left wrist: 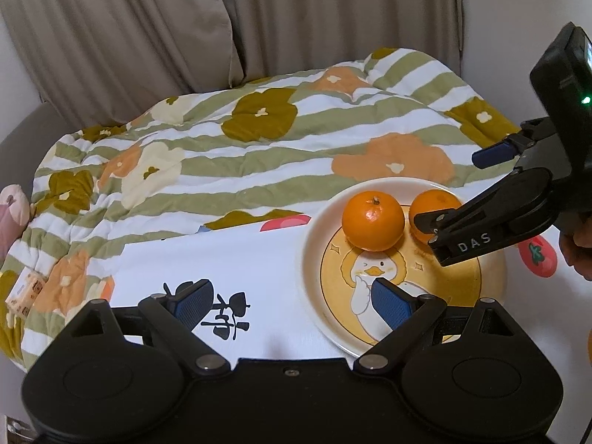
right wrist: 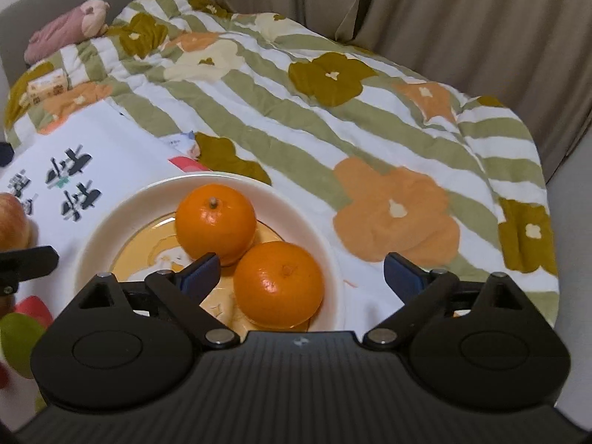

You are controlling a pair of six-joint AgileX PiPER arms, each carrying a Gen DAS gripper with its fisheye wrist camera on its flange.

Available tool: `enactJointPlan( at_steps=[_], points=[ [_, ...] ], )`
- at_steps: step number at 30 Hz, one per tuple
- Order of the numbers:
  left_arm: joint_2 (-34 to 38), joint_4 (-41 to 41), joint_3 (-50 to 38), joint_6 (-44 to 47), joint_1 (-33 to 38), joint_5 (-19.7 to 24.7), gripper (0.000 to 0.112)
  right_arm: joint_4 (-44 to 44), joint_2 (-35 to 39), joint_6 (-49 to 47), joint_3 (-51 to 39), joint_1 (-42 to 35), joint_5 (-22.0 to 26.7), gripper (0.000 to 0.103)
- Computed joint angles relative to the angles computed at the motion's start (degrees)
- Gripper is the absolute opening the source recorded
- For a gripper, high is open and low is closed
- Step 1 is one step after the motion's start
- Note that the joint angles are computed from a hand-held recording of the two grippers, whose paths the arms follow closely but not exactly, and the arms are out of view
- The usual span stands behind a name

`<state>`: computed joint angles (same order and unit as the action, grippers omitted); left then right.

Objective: Organize fruits
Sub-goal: 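Open both tools to drop the mandarins into the bowl, then move both tools back toward the remaining fruit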

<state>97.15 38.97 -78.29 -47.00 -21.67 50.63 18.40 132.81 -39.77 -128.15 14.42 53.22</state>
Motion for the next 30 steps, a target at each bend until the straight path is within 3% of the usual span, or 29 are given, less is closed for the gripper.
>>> enactJointPlan(
  at_steps=[12,25,30],
  points=[
    [-5.53,2.83,2.5,-4.11,-3.29,3.06,0.095,3.49,-9.25,1.69,9.54,-1.71,-1.09,0.103],
    [-22.03,6.34,11.69,-8.56,-11.87,6.61,0.095,-1.6,-32.34,14.7,30.97,-0.96,-3.75,0.103],
    [-29.27,8.8,16.17,-12.09,-17.98,10.84,0.095,-4.13,-42.12,21.63,40.33,0.38,-4.58,0.103]
  ],
)
